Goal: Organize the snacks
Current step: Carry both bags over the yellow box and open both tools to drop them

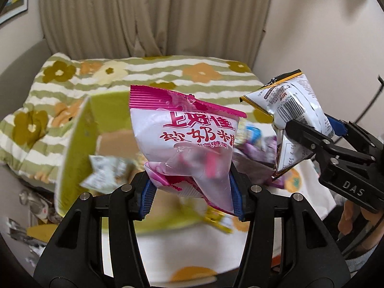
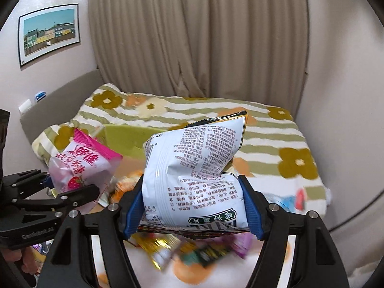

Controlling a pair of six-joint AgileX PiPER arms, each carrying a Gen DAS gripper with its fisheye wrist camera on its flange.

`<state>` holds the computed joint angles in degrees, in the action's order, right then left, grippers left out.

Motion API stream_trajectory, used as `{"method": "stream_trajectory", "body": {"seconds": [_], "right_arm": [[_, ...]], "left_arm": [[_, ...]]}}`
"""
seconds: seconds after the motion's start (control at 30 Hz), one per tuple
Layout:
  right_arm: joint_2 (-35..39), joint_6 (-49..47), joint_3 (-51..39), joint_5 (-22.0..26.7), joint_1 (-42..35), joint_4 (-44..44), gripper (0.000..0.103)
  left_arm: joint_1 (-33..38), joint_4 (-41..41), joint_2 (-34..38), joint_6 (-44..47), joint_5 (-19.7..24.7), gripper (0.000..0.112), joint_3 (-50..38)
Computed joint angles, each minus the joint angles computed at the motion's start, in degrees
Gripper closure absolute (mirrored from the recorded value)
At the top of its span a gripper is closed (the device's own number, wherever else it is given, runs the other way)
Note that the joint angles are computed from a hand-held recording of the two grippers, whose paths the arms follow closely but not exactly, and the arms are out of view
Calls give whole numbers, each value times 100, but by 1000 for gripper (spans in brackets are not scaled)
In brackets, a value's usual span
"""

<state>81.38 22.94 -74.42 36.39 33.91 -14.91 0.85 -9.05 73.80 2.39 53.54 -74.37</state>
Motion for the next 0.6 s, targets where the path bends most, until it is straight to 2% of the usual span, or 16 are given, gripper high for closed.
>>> {"method": "stream_trajectory", "body": {"seconds": [0.13,0.23,0.5,0.6], "right_arm": [[836,298,-927,163,391,-114,36],[1481,376,-1644,343,552,-6,36],[2758,484,-3070,862,746,210,36],[3089,347,-3458,1027,715,402,36]], "left_arm": [[1125,-839,678,1218,210,64,-472],[1642,-1126,1304,1788,331,64,-904],[2102,-1300,2890,2275,520,64,-1971],[2066,-1161,3175,2152,402,61,-2106]]}}
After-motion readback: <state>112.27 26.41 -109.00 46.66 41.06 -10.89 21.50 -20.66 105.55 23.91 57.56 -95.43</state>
